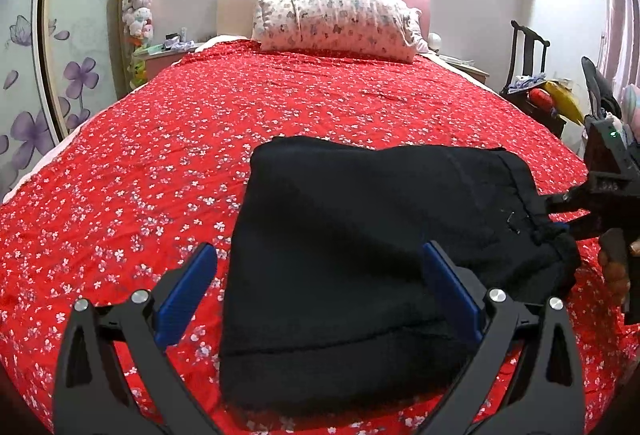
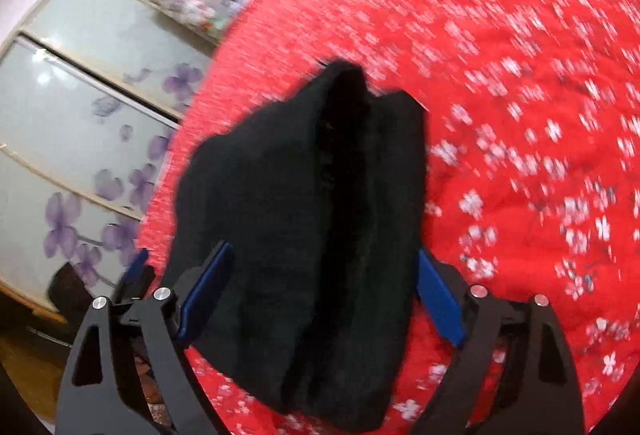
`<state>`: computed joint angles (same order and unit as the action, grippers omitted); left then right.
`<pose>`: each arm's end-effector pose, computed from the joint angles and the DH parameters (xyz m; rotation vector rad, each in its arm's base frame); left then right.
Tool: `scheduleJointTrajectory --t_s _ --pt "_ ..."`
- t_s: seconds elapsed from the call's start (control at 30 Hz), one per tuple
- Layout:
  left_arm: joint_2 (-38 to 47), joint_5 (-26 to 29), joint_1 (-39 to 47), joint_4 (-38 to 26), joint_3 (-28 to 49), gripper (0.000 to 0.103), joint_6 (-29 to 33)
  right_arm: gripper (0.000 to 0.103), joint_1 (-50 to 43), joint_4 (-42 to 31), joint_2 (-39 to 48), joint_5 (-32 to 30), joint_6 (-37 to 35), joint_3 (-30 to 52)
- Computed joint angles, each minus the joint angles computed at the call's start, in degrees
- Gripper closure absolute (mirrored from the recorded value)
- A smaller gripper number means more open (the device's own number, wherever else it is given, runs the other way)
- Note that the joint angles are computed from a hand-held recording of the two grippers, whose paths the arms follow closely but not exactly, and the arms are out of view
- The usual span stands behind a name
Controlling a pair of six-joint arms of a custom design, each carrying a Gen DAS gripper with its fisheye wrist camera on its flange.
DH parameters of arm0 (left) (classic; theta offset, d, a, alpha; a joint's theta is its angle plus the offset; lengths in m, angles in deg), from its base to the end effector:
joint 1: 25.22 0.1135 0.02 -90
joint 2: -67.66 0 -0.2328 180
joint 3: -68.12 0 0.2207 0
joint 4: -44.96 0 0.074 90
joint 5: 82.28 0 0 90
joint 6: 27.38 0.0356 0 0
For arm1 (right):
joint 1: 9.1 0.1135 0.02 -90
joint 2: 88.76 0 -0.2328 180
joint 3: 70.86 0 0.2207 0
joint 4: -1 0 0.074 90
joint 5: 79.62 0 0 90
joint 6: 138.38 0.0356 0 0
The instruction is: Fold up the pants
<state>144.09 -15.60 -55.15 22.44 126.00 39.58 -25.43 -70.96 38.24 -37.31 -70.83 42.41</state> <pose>0.2281 -0.1150 0.1995 -0.0743 2.2175 -0.0402 0.3739 -0.0821 0.1494 -0.1821 2.5958 1.0523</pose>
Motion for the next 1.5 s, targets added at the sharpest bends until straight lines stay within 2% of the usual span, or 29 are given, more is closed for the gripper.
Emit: scheduleJointTrajectory --t_s 0.3,0.43,0.63,0.7,0.77,0.83,0.93,1.1,1.2,1.27,1.3,1.43,1.5 --pt "-0.3 1.6 0.8 -0.2 -0.3 0.002 -1.1 0.014 2.0 -1.8 -6.7 3.8 -2.0 -3.7" --pt "-0.4 1.4 0.7 -0.1 -0.3 0.002 -1.2 0.014 2.8 0.1 -9.2 5.9 -2.9 -6.0" --pt "0.0 1.0 0.3 -0.4 -0.1 0.002 -1.2 0.012 1.3 -1.6 2.0 0.3 2.1 2.5" --pt "0.0 1.1 0.5 -0.5 -0.1 0.002 -1.1 0.012 0.7 -3.7 2.8 -2.8 0.9 3.5" --pt "-0.2 1.1 0.7 -0.6 -0.1 0.002 -1.3 0.012 0.2 -7.6 1.5 -6.3 -3.6 4.4" --pt "-0.5 1.3 1.1 -0.3 -0.4 0.002 -1.6 0.012 0.6 -6.6 -1.4 -6.2 -6.1 2.0" --pt "-1.0 2.5 1.9 -0.4 -0.4 0.002 -2.6 0.012 1.2 -4.6 0.9 -5.0 -3.5 2.6" --pt "-3.1 4.7 4.1 0.1 -1.6 0.002 -4.1 0.03 0.7 -2.3 3.5 -6.8 -1.3 3.0" --pt "-4.1 6.2 6.0 0.1 -2.3 0.002 -5.5 0.042 0.6 0.8 1.1 -5.0 -0.8 0.2" --pt "-4.7 7.4 7.2 0.3 -2.8 0.002 -6.6 0.045 1.3 5.4 -4.0 -1.6 -1.1 -5.0" --pt "-4.9 7.8 7.5 0.2 -2.9 0.002 -7.0 0.045 2.0 7.9 -6.6 0.2 -0.8 -7.6" --pt "-5.0 8.5 7.9 0.1 -2.8 0.002 -7.5 0.046 8.6 21.0 -22.3 14.1 -0.7 -23.2" --pt "-4.9 7.8 7.5 0.0 -2.6 0.002 -7.4 0.045 10.2 24.8 -26.0 17.3 -0.7 -27.8"
